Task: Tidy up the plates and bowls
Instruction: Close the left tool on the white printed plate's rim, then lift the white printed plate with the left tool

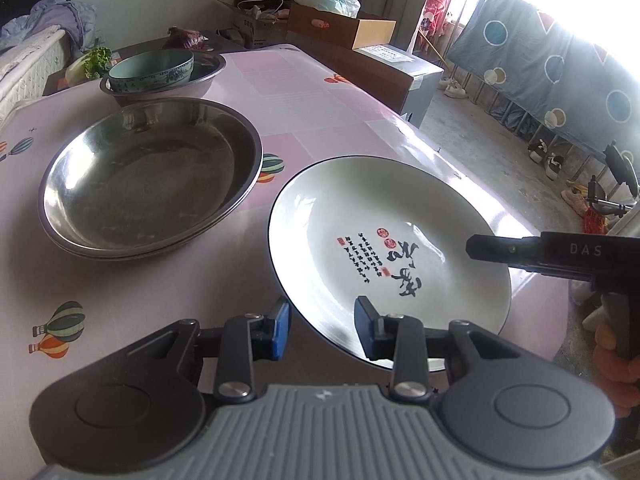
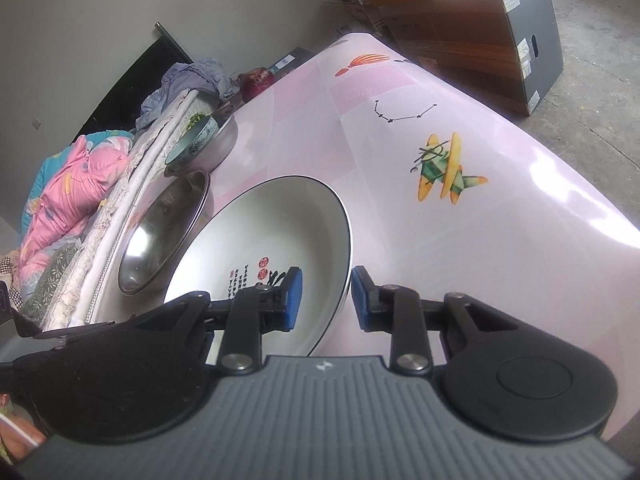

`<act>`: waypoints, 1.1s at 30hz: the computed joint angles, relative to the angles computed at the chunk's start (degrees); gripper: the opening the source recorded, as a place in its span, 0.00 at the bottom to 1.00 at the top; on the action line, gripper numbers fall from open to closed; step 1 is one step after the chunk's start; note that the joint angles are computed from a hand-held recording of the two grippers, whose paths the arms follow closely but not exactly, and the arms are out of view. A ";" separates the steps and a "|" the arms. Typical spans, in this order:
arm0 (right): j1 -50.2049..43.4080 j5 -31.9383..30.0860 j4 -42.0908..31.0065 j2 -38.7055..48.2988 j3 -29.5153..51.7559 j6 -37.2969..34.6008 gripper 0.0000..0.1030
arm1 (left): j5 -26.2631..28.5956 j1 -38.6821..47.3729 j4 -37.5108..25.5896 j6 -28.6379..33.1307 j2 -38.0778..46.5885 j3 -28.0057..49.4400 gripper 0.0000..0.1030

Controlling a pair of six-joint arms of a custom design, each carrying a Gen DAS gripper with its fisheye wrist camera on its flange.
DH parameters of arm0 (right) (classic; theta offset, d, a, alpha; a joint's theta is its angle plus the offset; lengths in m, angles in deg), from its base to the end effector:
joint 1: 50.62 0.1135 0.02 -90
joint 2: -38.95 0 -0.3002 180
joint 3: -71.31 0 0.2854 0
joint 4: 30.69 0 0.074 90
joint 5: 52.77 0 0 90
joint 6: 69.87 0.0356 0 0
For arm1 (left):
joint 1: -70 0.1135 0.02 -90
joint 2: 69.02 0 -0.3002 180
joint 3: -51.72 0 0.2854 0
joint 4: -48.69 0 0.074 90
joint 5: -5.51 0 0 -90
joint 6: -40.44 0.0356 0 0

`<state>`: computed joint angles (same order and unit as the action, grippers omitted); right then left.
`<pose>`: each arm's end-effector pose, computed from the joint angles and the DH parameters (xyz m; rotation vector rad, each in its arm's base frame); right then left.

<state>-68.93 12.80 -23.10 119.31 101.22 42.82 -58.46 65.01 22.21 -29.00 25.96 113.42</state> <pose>0.2225 -0.0581 0.1170 0.5979 2.2151 0.5322 0.3354 -0.0450 0.1644 0.7108 2.4232 -0.4850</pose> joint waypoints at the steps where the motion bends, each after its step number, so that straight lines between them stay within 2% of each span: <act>1: 0.82 0.45 -0.55 -1.95 -1.36 0.74 0.26 | 0.81 1.11 -1.31 1.55 -0.72 -0.38 0.34; 7: 10.86 6.13 -5.79 -14.64 -7.58 7.79 0.26 | 6.01 10.37 -9.44 12.30 -3.61 -1.75 0.34; 12: 24.05 14.00 -7.97 -19.30 -8.74 15.45 0.27 | 8.87 18.44 -14.68 18.68 -3.72 -1.31 0.34; 16: 33.36 19.61 -7.77 -16.98 -6.67 19.49 0.27 | 9.54 23.43 -16.53 21.70 -4.15 -1.47 0.35; 23: 42.68 22.36 -2.56 -6.70 -1.62 23.15 0.28 | 9.98 30.13 -17.93 23.78 -2.56 0.07 0.36; 33: 47.08 25.11 0.67 3.15 5.29 21.73 0.27 | 11.96 34.87 -19.98 25.18 1.57 4.03 0.38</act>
